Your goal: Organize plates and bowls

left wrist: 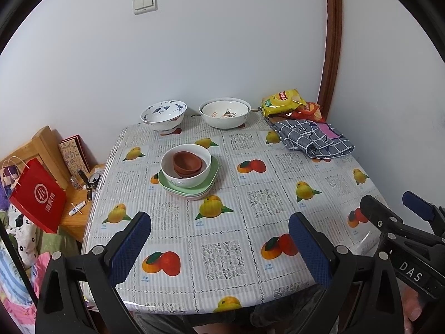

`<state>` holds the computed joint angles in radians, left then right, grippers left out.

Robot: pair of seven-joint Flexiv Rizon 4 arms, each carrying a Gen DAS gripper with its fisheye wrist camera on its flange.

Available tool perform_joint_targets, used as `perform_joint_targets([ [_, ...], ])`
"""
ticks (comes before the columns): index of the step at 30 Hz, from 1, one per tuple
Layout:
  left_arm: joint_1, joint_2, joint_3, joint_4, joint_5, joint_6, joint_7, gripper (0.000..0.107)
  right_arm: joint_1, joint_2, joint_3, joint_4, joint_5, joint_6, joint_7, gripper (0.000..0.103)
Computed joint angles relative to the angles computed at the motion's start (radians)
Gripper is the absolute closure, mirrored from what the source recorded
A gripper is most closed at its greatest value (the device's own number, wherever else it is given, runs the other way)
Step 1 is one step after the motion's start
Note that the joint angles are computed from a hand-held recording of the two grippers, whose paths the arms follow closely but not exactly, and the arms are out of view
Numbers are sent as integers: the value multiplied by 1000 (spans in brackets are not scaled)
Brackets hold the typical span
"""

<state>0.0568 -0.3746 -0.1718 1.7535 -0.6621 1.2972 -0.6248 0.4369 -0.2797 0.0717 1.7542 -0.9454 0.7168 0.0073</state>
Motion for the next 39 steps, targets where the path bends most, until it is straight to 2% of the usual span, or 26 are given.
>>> perform_joint_targets([
  [17, 2, -7, 6, -5, 20, -13, -25, 7, 2, -3, 0, 2, -8, 8, 4, 11],
  [39, 9, -3, -2, 5, -7, -11, 2, 7, 15, -14, -5, -8, -18, 13, 9, 11],
])
